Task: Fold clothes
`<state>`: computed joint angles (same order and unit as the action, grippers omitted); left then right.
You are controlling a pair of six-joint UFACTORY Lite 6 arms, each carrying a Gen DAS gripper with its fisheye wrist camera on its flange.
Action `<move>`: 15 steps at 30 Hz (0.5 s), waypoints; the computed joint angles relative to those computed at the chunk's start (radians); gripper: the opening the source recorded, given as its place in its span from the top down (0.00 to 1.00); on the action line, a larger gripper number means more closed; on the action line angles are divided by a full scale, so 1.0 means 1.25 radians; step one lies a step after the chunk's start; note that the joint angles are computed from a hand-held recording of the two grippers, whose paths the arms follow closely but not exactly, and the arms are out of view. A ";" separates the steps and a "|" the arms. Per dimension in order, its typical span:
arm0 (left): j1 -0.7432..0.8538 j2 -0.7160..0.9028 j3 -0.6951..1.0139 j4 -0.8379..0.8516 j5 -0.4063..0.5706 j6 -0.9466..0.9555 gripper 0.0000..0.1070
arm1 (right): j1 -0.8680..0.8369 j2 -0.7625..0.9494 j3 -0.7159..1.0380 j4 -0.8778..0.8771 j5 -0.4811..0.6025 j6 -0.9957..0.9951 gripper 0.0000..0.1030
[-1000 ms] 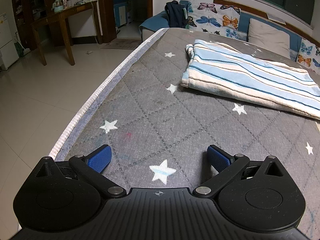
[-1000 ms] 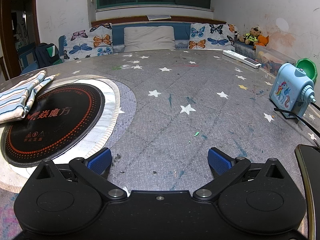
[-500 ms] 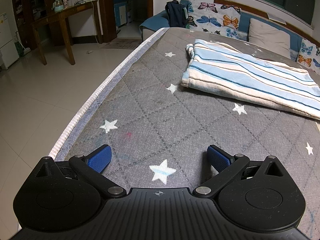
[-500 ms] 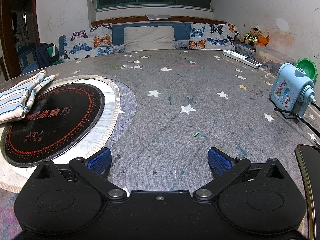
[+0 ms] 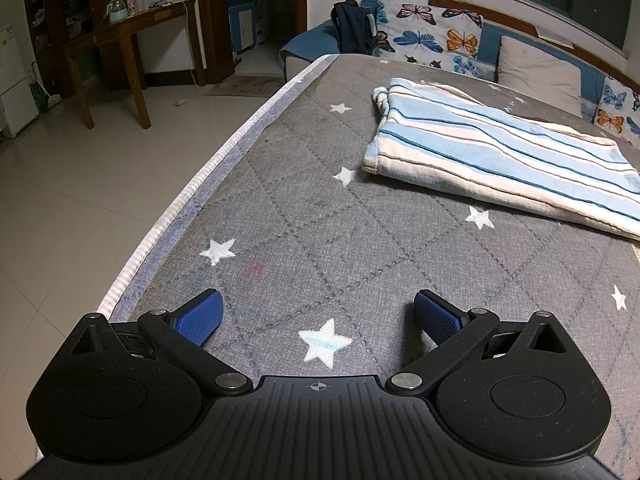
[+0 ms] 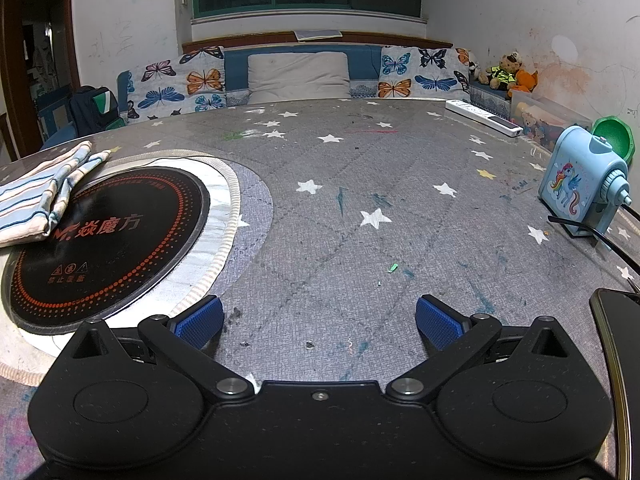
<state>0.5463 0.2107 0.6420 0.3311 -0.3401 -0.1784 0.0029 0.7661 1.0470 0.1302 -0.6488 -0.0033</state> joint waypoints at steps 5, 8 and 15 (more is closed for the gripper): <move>0.002 0.003 0.002 0.003 -0.001 -0.001 0.04 | 0.000 0.001 0.001 0.000 0.000 0.000 0.00; 0.002 0.006 0.002 0.002 -0.003 0.000 0.04 | -0.001 0.001 0.001 -0.001 0.000 0.001 0.00; 0.002 0.006 0.003 0.001 -0.001 -0.001 0.04 | 0.000 0.001 0.001 -0.001 0.000 0.000 0.00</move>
<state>0.5488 0.2179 0.6462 0.3324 -0.3412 -0.1795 0.0025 0.7675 1.0482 0.1293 -0.6489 -0.0027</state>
